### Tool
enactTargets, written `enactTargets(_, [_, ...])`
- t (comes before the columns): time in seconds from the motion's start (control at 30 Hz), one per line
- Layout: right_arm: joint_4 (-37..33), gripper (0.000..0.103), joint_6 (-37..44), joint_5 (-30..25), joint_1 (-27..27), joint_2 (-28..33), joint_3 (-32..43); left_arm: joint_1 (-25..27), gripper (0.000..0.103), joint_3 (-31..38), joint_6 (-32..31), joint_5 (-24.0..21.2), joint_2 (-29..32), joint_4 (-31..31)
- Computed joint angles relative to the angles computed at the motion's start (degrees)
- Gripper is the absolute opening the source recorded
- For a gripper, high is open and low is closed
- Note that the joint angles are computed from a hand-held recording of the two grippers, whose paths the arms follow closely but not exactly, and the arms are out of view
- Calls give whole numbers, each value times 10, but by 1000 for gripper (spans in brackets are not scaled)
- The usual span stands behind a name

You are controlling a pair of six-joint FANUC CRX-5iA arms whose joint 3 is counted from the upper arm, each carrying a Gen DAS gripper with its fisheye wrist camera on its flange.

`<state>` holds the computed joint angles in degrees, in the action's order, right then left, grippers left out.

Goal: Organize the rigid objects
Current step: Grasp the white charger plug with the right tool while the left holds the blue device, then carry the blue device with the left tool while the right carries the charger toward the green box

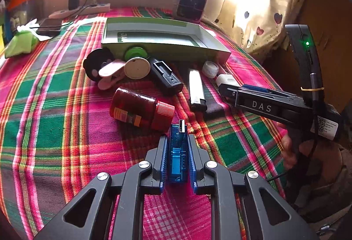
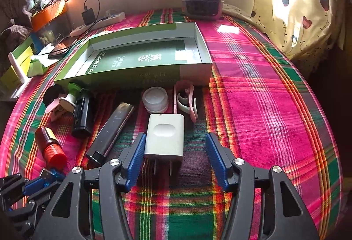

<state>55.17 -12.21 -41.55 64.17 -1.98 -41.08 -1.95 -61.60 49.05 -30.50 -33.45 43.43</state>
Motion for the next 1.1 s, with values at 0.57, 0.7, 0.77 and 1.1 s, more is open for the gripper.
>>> enactTargets(0.57, [2, 35, 10, -5, -1, -3, -4, -13, 17, 12, 42, 11, 3, -44])
enactTargets(0.7, [7, 35, 4, 3, -2, -9, -10, -15, 16, 14, 55, 11, 0, -54])
enactTargets(0.77, [9, 35, 2, 5, -2, -10, -12, -17, 16, 16, 62, 12, 1, -60])
enactTargets(1.1, [17, 35, -5, 4, 4, -22, -25, -14, 15, 26, 93, 9, -8, -89])
